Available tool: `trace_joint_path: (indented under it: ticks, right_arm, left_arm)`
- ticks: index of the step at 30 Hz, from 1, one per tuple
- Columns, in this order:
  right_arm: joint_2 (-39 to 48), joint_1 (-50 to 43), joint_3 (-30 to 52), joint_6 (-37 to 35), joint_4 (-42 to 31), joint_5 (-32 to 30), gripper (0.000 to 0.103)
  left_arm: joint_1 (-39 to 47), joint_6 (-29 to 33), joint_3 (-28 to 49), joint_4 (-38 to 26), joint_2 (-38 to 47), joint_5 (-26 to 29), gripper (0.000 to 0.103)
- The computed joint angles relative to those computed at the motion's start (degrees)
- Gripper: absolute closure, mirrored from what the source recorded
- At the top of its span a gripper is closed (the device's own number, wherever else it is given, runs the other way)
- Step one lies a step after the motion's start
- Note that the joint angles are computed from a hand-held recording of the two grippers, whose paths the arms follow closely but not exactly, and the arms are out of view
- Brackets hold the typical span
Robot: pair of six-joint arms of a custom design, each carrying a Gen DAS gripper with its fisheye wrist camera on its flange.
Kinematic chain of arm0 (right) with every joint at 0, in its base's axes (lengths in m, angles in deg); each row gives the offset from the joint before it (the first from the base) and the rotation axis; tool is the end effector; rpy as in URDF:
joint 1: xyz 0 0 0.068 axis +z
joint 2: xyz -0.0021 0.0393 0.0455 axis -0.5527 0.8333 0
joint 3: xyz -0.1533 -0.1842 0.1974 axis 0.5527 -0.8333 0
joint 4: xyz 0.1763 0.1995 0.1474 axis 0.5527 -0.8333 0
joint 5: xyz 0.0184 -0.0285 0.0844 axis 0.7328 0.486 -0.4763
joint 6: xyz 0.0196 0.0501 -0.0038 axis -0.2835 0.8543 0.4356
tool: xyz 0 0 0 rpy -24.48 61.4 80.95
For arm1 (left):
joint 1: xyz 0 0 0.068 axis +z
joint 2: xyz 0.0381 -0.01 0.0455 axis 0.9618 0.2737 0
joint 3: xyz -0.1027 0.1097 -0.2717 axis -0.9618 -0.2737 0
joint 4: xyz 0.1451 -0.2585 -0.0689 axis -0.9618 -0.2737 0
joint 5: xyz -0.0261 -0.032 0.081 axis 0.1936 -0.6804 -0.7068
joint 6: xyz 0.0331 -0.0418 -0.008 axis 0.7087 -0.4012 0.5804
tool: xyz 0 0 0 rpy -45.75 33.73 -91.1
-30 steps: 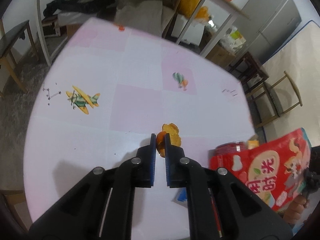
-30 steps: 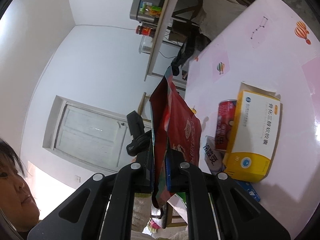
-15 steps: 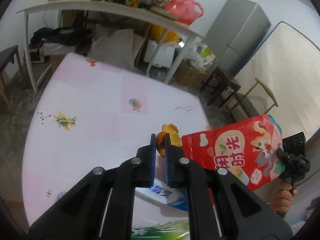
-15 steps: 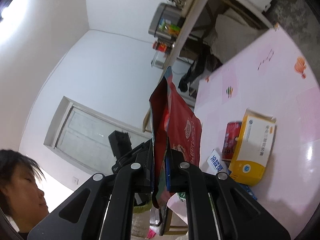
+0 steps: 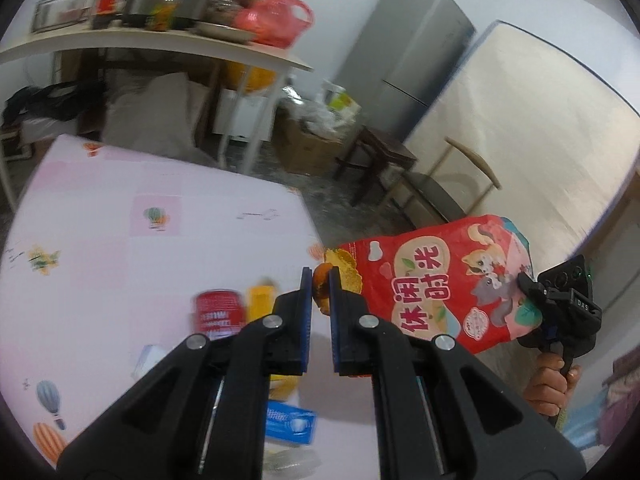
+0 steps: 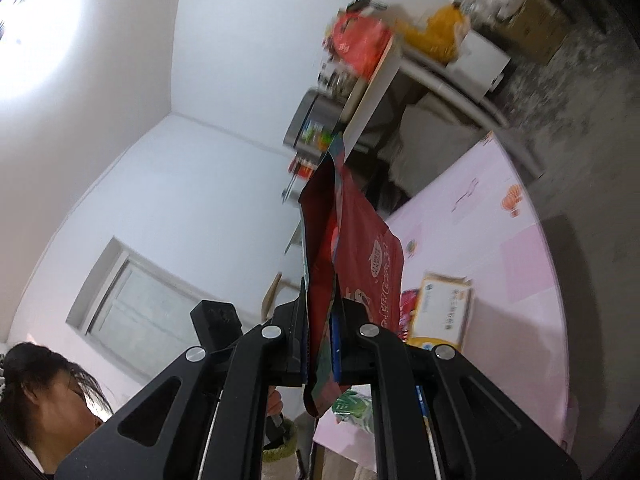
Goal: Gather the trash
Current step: 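Carry the snack bag and orange peel with both tools over the blue wastebasket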
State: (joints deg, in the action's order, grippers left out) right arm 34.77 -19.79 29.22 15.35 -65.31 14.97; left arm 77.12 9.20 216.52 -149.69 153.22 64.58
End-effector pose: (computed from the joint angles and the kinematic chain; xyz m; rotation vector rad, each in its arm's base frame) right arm 0.2970 0.0988 0.5124 0.1356 1.9779 1.5816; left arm 0.2873 -0.0024 0.5736 0.0518 2.2568 -0.6381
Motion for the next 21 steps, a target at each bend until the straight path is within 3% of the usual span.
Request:
trace_joint_path:
  ticks: [10,17,21]
  right_arm:
    - [-14.97,-18.33,-11.63,-1.25,-5.48,-4.09,0.095]
    - [-20.56,-38.05,-12.83,-11.05,-20.28,-10.57,0.095]
    - [-20.77,-49.37,-13.2,-21.16,-31.97,-13.31,0.095]
  left_arm:
    - [-21.24,-5.5,5.79,1.88,7.25,-6.92,0.097]
    - [-33.64,-6.63,17.97,-2.52,19.54,-10.54,0.097]
    - [-38.82,-6.99,32.42,-9.35,32.23,-10.61,0.097]
